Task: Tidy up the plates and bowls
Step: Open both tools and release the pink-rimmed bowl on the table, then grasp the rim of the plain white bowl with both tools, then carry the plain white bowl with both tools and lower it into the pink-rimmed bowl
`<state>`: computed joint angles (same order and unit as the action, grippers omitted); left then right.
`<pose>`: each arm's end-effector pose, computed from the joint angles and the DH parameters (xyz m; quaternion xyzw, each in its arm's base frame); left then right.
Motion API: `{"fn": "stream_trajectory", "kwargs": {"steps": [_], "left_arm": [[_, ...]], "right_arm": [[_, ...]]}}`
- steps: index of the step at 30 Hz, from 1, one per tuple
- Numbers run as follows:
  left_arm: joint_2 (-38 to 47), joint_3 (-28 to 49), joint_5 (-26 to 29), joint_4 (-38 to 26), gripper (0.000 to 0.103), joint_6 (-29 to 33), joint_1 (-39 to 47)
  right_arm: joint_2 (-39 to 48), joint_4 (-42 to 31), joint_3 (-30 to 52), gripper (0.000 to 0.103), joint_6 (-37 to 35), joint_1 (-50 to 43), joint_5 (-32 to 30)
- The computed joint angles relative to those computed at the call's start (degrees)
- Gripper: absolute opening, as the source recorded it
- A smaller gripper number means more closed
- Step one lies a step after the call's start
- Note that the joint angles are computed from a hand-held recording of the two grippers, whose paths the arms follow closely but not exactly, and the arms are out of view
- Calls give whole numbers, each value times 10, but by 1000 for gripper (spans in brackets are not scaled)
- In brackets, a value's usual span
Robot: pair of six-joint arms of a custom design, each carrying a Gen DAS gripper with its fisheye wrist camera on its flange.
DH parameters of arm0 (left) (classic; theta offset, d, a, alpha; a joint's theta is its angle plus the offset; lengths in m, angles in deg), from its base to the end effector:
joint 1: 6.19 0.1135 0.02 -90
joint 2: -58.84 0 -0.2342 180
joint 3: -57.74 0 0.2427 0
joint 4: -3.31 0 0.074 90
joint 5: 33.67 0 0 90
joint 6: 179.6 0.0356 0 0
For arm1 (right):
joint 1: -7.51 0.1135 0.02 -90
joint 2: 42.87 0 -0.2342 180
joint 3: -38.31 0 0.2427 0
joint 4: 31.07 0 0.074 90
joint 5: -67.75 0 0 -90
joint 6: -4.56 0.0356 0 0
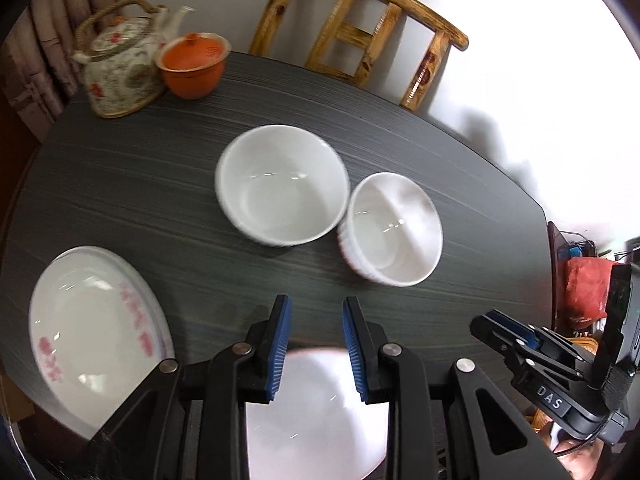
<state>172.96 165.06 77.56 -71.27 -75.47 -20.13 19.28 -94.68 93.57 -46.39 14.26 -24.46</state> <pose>0.3587 -0.1023 0.1925 0.2511 0.9475 -0.1836 0.0742 0.1866 0.0235 0.1882 0.2709 0.9474 0.0834 0.1486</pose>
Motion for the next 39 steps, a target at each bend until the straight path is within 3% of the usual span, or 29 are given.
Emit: {"fn": "stream_trajectory", "kwargs": {"steps": [10, 18, 22, 26, 30, 34, 39], "left_arm": [[128, 100, -7, 6, 27, -70, -68], [181, 138, -15, 11, 27, -80, -89], [191, 143, -21, 18, 26, -86, -93], [191, 137, -36, 26, 17, -88, -99], [192, 136, -49, 36, 10, -89, -100], [185, 127, -56, 40, 9, -82, -101], [154, 84, -66, 56, 9, -62, -102]], "right_arm": [[136, 92, 26, 29, -109, -126, -46], [232, 164, 33, 29, -164, -181, -74], [271, 189, 47, 29, -174, -188, -79], [309, 202, 69, 29, -185, -183, -69], [329, 215, 76, 20, -186, -186, -76], [343, 225, 77, 10, -182, -186, -90], [328, 228, 64, 10, -167, -172, -75]]}}
